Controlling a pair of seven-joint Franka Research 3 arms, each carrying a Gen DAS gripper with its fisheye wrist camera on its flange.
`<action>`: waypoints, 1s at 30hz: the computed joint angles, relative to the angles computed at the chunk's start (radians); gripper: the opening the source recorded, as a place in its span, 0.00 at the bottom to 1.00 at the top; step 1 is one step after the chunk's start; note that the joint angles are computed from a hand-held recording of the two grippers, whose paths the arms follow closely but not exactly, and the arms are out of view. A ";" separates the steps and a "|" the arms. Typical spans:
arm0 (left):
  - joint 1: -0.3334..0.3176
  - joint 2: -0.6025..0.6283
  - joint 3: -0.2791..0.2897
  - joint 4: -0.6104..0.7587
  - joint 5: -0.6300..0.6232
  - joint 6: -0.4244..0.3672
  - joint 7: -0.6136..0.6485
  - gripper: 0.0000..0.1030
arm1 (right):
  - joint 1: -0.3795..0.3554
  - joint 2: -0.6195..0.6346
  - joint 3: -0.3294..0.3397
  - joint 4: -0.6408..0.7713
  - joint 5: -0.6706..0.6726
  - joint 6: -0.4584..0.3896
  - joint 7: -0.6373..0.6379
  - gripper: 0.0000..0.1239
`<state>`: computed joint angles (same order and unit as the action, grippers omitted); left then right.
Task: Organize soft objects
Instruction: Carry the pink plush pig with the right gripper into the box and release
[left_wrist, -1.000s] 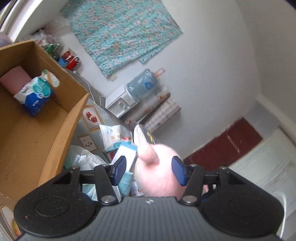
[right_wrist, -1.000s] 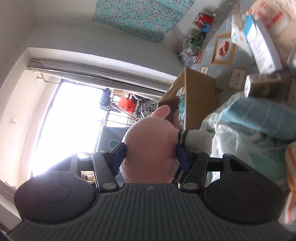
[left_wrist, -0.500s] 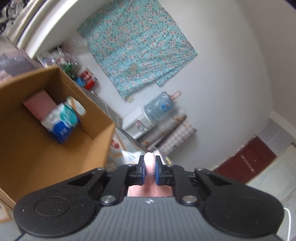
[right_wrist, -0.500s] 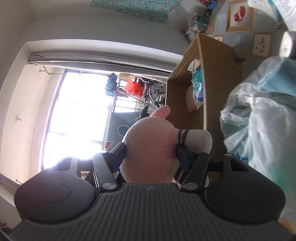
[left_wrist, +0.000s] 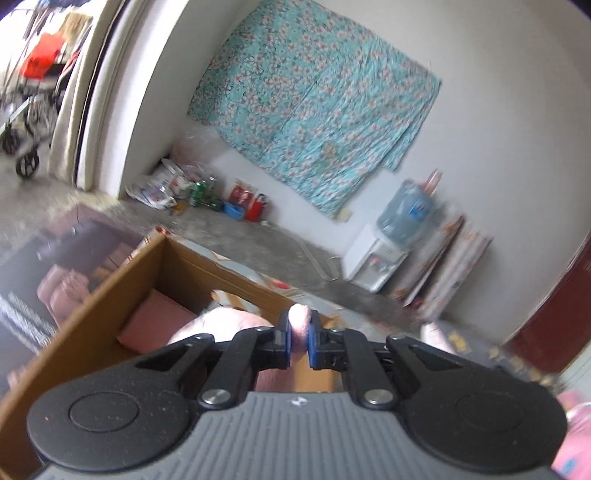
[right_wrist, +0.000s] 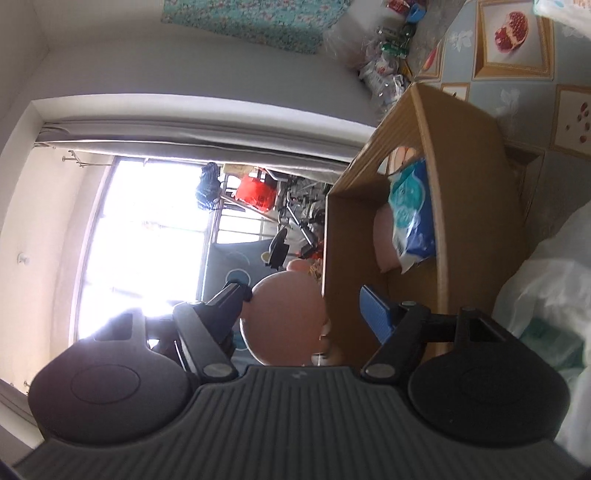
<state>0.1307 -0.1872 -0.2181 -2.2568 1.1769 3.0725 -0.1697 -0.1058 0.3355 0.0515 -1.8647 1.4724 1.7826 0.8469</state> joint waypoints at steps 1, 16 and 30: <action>-0.016 0.027 0.006 0.022 -0.037 -0.024 0.066 0.09 | -0.002 0.005 -0.004 0.003 -0.006 0.005 -0.007 0.58; -0.234 0.360 0.105 0.328 -0.200 -0.268 0.463 0.09 | -0.081 0.047 -0.029 0.002 -0.029 -0.026 -0.053 0.59; -0.315 0.518 0.156 0.517 -0.284 -0.382 0.568 0.09 | -0.103 0.049 -0.029 0.004 -0.063 -0.059 -0.060 0.59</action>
<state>-0.1844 0.3305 -0.0619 -1.7396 0.8925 2.6907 0.3982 -0.2092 0.3849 0.0226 -1.8603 1.4096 1.7241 0.7871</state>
